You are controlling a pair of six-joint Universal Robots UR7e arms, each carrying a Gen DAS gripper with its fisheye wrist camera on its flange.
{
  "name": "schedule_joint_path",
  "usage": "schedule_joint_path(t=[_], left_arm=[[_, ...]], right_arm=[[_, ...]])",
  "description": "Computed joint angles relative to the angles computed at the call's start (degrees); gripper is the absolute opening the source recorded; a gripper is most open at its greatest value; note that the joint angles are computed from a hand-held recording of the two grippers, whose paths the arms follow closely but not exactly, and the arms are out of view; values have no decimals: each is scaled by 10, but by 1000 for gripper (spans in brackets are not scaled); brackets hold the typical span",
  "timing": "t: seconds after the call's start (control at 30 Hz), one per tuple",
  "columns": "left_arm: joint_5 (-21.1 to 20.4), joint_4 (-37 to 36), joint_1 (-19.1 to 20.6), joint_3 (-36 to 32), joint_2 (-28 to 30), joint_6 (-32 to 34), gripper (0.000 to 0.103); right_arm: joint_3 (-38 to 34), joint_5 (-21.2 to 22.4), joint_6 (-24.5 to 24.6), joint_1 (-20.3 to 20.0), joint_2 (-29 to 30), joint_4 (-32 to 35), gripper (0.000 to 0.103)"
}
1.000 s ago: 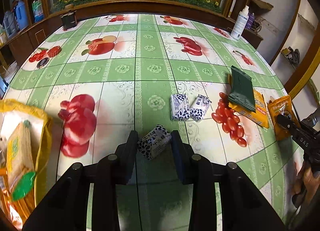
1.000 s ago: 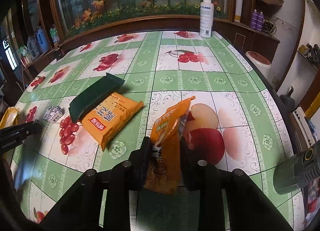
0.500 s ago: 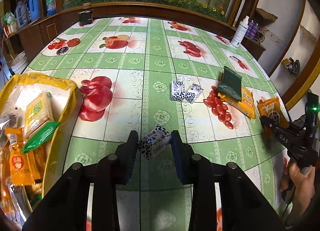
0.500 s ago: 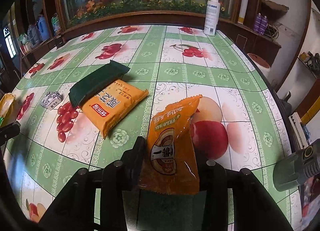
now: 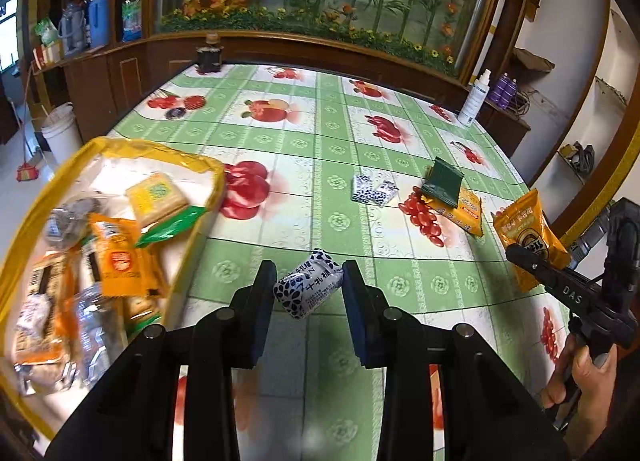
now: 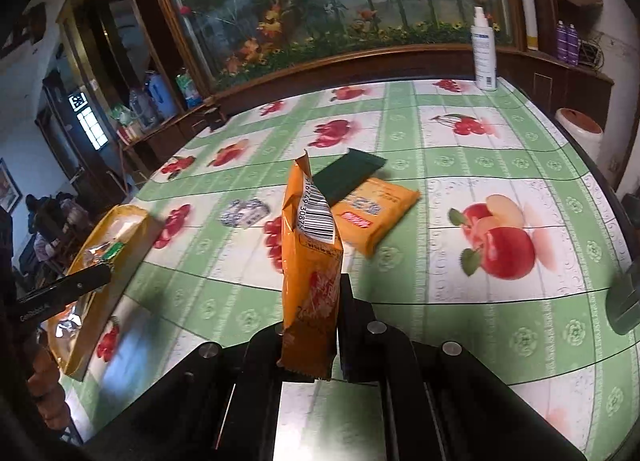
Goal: Organize snacks
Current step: 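Grasp blue-patterned candy with left gripper while right gripper grasps orange snack bag, then carry candy and orange bag into the yellow tray and open both grippers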
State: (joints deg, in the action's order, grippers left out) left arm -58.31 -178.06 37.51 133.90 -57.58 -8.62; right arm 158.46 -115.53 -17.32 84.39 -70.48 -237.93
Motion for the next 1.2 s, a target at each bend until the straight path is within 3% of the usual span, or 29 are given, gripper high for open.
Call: schedule_joint_path(t=[0.13, 0.23, 0.53, 0.83, 1.2], left_arm=[[33, 3, -8, 25, -29, -12, 31], [60, 10, -9, 42, -50, -23, 31], [153, 12, -6, 81, -97, -43, 31], [168, 0, 12, 93, -117, -33, 31], [181, -8, 33, 94, -133, -27, 31]], right_arm=[[-11, 11, 17, 50, 31, 19, 6], [-22, 45, 35, 75, 51, 44, 6], [-79, 58, 54, 157, 128, 103, 6], [-123, 48, 58, 202, 166, 151, 7], [-175, 52, 53, 226, 190, 204, 10]])
